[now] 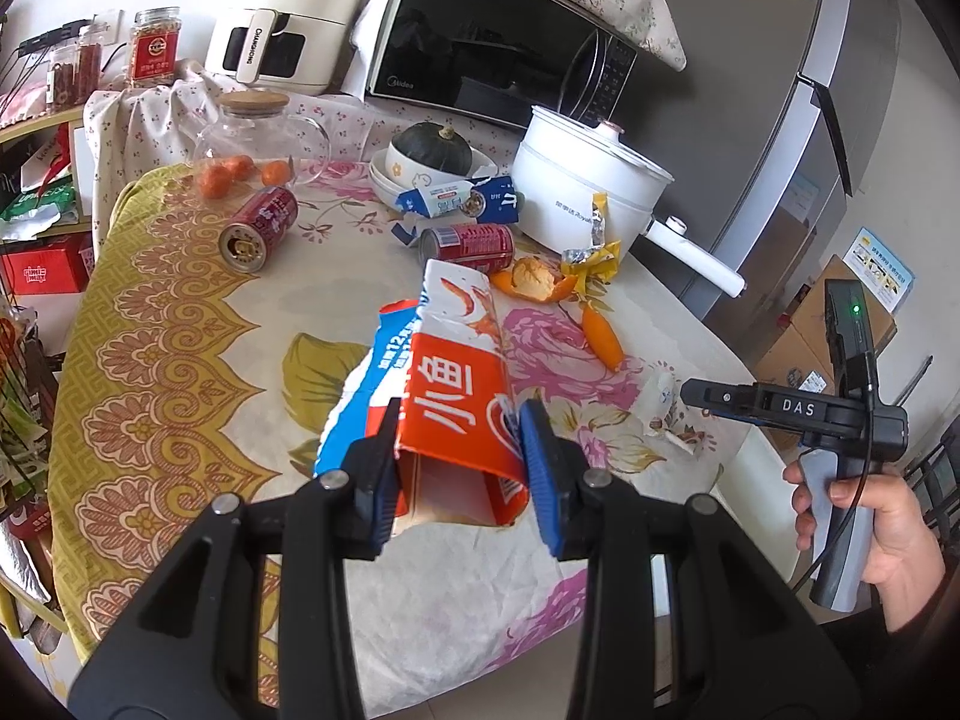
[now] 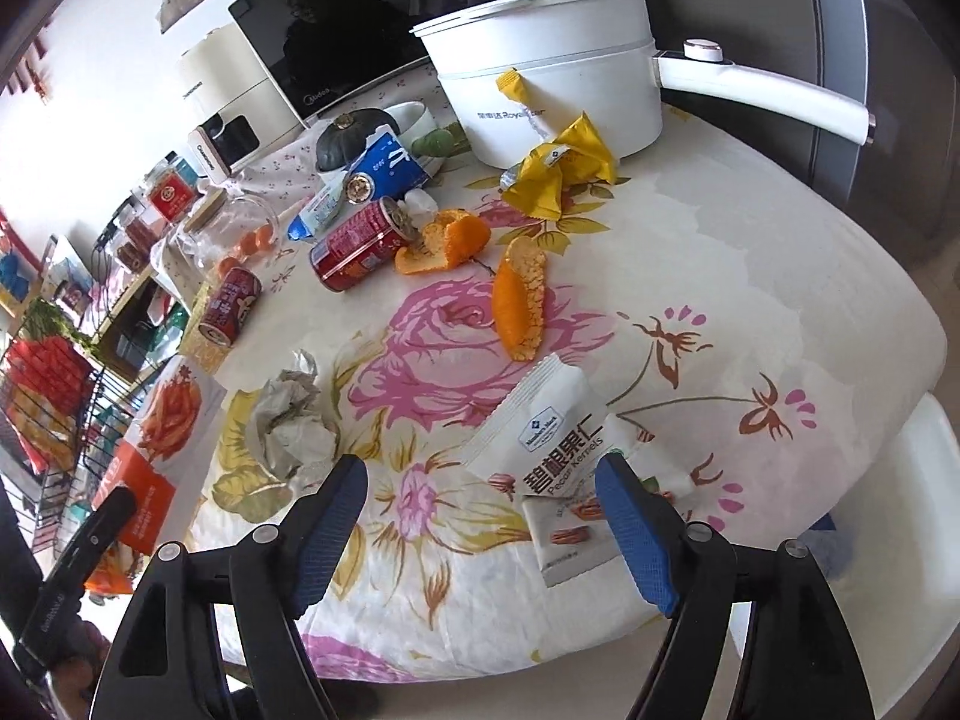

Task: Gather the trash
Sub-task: 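Grasp the white nut snack packet with the right tool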

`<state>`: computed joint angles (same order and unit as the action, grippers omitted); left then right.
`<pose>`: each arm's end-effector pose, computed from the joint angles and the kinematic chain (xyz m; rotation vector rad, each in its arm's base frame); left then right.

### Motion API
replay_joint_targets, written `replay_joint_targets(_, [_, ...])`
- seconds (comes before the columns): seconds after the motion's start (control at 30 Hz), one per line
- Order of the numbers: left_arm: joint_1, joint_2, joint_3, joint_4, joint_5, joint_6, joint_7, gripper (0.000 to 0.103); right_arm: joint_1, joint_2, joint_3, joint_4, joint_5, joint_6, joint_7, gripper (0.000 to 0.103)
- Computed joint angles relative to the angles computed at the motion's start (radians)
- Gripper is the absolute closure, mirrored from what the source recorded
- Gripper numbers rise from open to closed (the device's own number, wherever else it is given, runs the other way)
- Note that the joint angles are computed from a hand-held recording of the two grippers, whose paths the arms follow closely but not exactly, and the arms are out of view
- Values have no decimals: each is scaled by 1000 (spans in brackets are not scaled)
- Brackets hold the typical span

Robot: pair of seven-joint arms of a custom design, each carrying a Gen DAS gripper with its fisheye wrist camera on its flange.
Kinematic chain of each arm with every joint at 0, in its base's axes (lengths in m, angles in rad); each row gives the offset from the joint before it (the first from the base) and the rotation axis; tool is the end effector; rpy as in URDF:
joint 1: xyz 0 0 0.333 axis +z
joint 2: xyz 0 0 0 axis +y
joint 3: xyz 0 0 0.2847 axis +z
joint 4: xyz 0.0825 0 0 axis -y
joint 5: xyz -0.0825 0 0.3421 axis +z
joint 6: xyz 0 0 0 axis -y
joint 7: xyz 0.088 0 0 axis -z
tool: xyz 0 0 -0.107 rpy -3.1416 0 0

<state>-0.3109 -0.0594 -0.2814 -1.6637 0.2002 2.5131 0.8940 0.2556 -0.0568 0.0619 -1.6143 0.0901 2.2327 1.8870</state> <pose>0.4518 -0.3129 0.6952 -1.7830 1.8336 -1.1883 0.5144 0.1732 0.6805 -1.7328 1.7821 -0.2974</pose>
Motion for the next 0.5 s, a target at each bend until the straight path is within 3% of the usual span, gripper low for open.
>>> replay_joint_targets(0.2, [-4,6,-1,7,-10,-13,5,64,5,35,10,11,-132,-19,37,19])
replay_joint_targets(0.5, [-7,13,2,12,-19,-30,17,64,37,129,11,71,-210,-61,4,18])
